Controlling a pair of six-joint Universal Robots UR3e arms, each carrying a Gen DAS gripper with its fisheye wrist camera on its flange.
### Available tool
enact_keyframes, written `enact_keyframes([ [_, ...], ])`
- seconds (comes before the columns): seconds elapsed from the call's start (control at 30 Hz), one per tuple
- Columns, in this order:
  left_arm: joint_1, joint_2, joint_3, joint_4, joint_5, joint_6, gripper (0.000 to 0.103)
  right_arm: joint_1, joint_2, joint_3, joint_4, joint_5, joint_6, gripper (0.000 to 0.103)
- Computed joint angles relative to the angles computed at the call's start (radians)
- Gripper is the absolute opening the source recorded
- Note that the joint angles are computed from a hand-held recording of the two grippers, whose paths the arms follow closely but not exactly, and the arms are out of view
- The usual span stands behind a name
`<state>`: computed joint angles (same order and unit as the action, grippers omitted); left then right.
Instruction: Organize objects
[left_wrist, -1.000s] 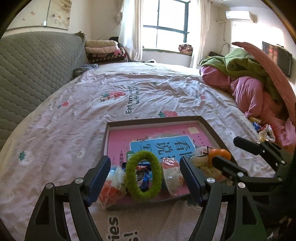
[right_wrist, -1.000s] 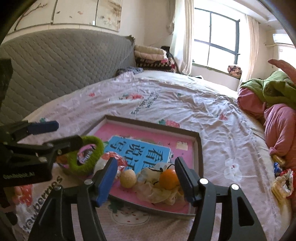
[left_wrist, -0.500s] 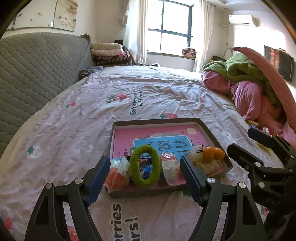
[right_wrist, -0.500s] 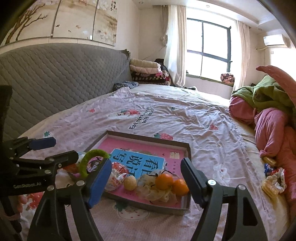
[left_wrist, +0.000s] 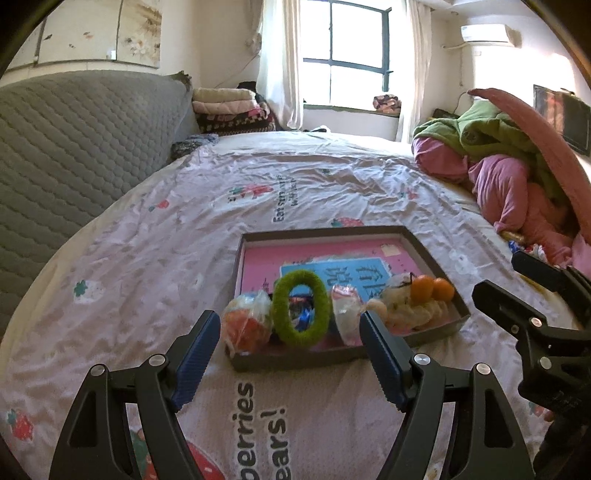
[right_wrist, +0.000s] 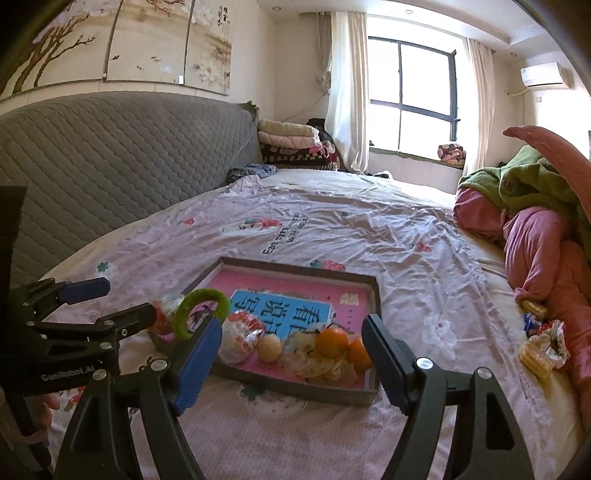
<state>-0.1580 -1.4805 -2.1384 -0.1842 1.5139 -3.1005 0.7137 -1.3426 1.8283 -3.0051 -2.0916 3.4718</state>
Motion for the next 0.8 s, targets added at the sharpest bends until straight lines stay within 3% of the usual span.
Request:
enact_keyframes([
  [0.8, -0.052, 0.01, -0.299, 0.23, 0.076, -0.068, 0.079, 0.141, 0.056, 0.1, 0.001, -0.09, 0.229, 0.078],
])
